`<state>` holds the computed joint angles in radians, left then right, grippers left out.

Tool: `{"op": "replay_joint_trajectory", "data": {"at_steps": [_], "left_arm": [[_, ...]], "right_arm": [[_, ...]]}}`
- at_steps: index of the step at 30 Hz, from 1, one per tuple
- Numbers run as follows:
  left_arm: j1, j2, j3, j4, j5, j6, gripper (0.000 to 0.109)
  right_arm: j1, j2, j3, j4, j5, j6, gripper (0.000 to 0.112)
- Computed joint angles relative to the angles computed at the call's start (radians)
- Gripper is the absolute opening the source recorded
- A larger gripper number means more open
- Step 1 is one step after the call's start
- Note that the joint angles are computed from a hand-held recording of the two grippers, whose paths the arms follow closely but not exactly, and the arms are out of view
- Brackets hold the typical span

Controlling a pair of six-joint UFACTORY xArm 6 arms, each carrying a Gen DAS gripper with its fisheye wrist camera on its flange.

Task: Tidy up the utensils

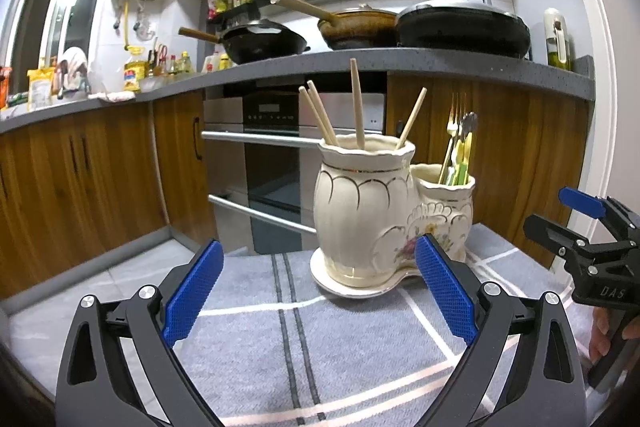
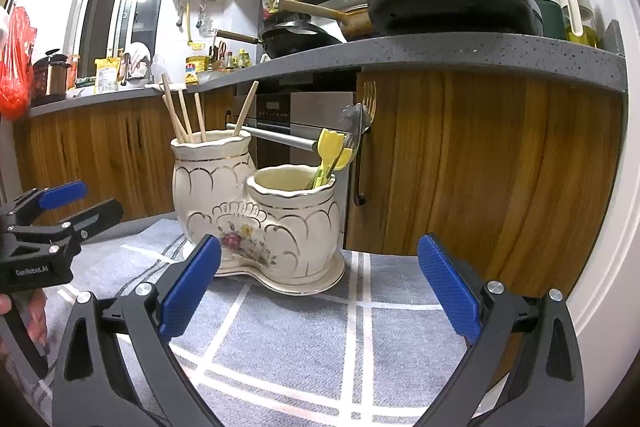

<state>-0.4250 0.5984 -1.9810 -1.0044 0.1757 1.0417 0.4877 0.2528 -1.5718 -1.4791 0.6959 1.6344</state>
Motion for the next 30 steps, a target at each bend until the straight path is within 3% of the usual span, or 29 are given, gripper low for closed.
{"op": "replay_joint_trajectory", "data": {"at_steps": [30], "left_arm": [[-0.003,0.0,0.003,0.013,0.005,0.001,0.096]], "right_arm": [[-0.006,-0.015,0.017,0.011,0.022,0.027,0.097]]}}
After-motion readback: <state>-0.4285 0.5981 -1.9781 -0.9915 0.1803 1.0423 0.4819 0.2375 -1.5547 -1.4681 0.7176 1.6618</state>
